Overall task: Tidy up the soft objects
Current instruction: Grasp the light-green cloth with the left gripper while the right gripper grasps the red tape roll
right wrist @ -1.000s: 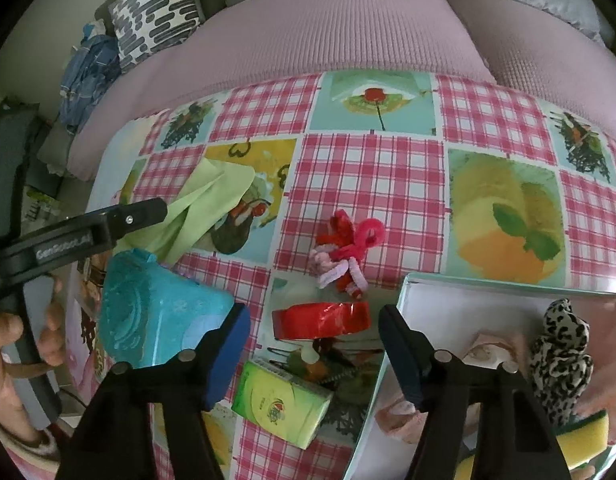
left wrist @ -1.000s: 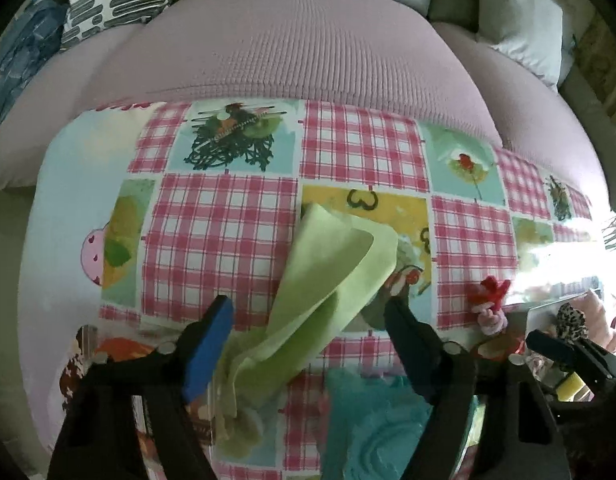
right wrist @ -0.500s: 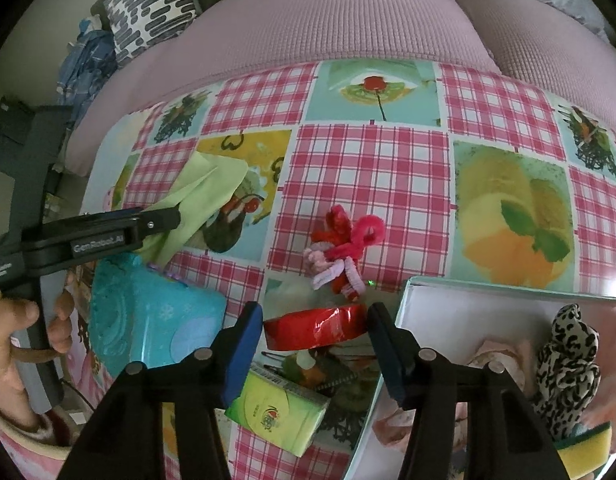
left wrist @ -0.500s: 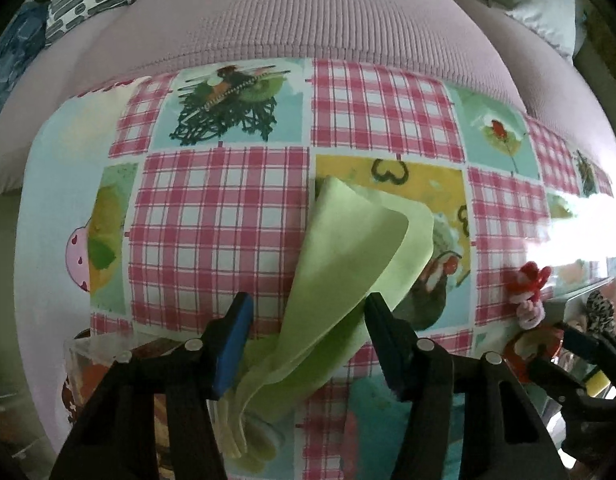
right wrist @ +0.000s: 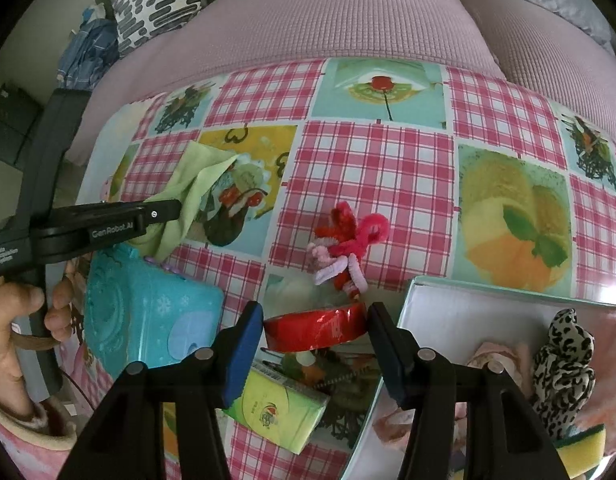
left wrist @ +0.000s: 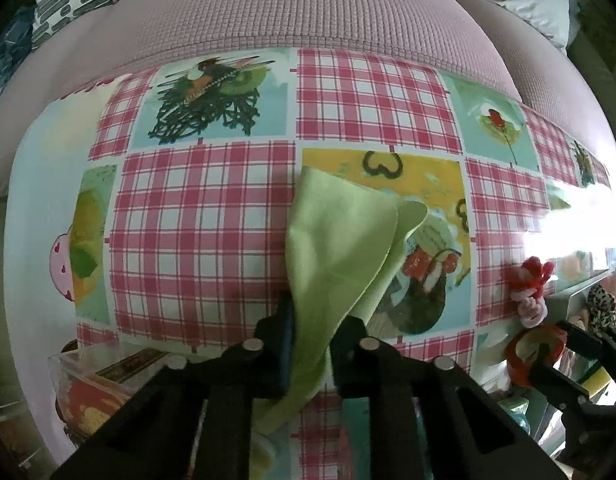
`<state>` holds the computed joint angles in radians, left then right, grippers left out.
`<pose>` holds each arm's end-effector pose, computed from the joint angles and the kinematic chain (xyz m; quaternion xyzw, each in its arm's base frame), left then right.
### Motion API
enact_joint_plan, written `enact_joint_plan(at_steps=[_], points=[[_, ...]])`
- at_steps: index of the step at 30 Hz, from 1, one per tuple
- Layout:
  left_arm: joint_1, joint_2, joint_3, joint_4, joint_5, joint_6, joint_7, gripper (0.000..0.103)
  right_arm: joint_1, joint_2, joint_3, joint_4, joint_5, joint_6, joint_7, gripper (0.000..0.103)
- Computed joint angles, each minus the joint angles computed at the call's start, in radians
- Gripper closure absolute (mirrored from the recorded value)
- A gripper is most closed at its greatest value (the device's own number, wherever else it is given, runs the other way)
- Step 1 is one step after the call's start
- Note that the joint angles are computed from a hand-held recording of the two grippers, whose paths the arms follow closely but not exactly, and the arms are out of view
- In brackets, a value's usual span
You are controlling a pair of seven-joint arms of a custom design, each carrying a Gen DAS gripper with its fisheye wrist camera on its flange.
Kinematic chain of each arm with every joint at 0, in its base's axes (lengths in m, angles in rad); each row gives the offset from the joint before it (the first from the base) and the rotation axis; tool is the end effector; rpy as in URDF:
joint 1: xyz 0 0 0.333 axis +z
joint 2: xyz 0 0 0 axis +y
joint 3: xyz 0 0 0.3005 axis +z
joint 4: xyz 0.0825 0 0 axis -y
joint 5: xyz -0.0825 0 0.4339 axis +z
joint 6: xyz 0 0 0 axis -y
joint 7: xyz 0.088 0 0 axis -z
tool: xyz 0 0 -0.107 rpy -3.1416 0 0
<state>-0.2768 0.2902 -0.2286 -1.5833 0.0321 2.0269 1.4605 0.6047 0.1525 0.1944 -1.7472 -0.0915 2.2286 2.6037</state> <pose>0.6259 -0.3274 0.4591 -0.5538 0.8286 -0.0792 0.0218 0.4818 0.4826 0.4845 -0.6252 0.7624 -0.0043 0.1672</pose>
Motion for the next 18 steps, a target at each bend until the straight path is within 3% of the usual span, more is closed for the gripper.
enact_joint_plan(at_steps=[18], points=[[0.023, -0.122, 0.002, -0.099, -0.034, 0.098, -0.01, 0.098, 0.004, -0.041, 0.006, -0.016, -0.01, 0.003, 0.016, 0.047]])
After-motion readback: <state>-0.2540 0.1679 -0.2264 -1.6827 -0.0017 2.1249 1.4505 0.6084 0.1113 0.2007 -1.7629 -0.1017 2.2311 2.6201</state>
